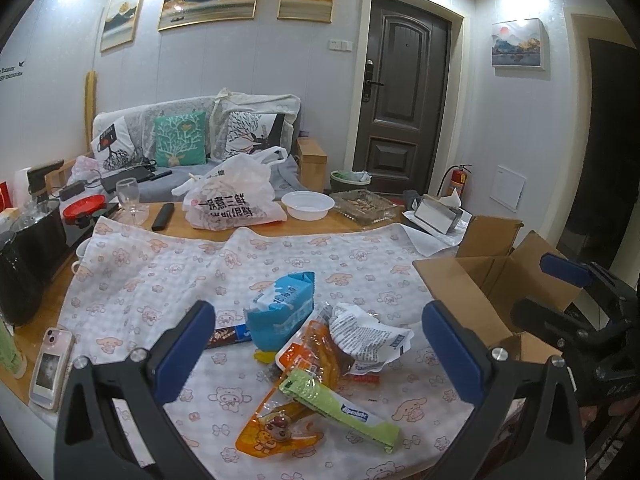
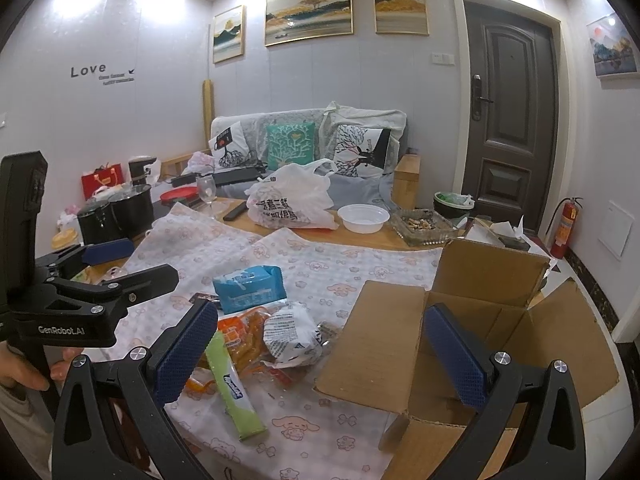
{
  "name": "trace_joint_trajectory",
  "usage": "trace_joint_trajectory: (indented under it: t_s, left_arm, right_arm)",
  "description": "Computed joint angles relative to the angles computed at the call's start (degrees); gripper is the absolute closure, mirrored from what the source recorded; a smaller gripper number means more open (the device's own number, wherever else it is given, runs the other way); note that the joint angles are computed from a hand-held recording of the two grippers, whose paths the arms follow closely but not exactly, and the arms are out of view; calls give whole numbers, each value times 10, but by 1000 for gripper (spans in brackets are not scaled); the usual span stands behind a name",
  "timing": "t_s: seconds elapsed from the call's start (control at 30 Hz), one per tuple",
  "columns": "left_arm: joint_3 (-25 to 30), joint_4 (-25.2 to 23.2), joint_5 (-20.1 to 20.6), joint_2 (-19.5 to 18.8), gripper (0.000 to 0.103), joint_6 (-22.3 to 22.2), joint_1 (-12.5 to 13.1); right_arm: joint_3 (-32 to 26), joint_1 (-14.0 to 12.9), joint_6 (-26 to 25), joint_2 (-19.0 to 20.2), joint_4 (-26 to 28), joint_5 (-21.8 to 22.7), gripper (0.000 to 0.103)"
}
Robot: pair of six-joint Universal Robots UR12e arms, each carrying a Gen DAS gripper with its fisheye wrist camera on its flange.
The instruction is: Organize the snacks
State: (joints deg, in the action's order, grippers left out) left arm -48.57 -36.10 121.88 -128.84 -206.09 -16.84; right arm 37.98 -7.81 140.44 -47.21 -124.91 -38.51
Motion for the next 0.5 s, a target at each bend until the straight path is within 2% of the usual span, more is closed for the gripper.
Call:
trace_joint_trajectory:
  t_s: [0.27, 0.33, 0.43, 0.5]
  left_arm:
    - [-5, 14, -20, 3, 1, 13, 4]
    - [-11, 21, -21, 6, 1, 23, 6]
    - [-17, 25, -16, 11, 1, 37, 10]
    - [-25, 27, -26, 18, 1, 48, 16]
  right_arm:
    - [11, 2, -2, -5, -11, -3, 0]
    - [21, 4, 15, -9, -37, -15, 0]
    - [16, 10, 5, -10, -21, -15, 0]
    - [16, 15, 4, -11, -16, -22, 0]
